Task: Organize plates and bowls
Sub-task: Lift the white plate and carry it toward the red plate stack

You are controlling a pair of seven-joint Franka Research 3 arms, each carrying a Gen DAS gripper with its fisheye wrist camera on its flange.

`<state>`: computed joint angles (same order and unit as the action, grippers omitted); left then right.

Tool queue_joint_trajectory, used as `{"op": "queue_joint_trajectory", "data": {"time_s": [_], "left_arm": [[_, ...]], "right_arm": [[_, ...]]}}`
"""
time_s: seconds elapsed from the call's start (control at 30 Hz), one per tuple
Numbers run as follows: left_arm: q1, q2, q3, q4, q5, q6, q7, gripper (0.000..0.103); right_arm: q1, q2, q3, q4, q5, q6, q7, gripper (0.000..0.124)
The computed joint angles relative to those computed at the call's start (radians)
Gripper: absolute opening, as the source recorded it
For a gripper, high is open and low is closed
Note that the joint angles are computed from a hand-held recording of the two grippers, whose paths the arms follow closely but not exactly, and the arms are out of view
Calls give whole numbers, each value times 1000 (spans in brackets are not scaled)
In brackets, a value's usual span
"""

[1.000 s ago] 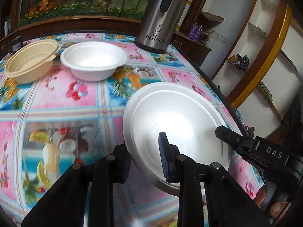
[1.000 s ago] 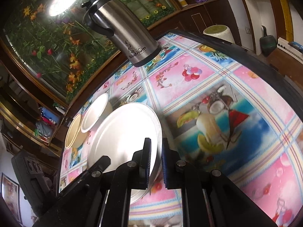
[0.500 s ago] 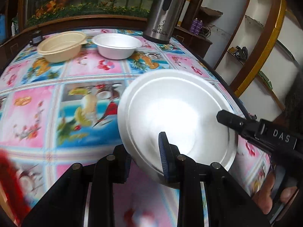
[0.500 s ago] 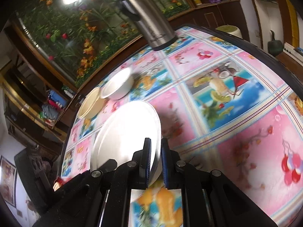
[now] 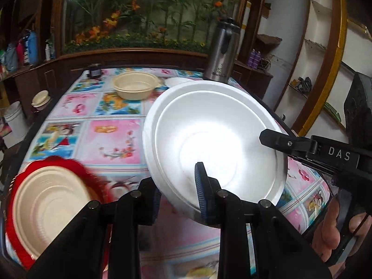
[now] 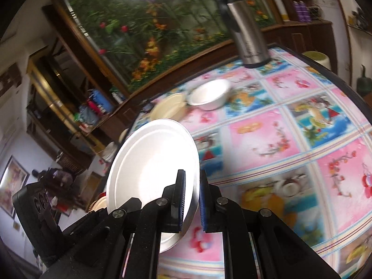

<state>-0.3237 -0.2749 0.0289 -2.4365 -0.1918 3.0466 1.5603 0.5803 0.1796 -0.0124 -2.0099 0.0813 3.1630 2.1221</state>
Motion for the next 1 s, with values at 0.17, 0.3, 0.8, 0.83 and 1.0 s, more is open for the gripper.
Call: {"op": "queue_joint_trajectory", "data": {"time_s": [0.17, 0.3, 0.8, 0.83, 1.0], "left_arm": [[87, -94, 5, -94, 54, 9, -58, 24], [177, -154, 5, -155, 123, 13, -121, 24], [312, -195, 55, -244, 259, -5, -227, 24], [306, -197, 58, -247, 256, -10, -226, 24], [289, -182, 63, -244, 242, -22, -218, 24]], "right_arm": [[-9, 51, 79, 86, 34, -38, -62, 11], [-13, 131, 152, 203, 81, -99, -142, 11], [174, 359, 83, 519, -14, -310, -159, 14], [181, 368, 75, 531, -25, -320, -149, 14], [184, 387, 65, 547, -51, -344, -120, 14]]}}
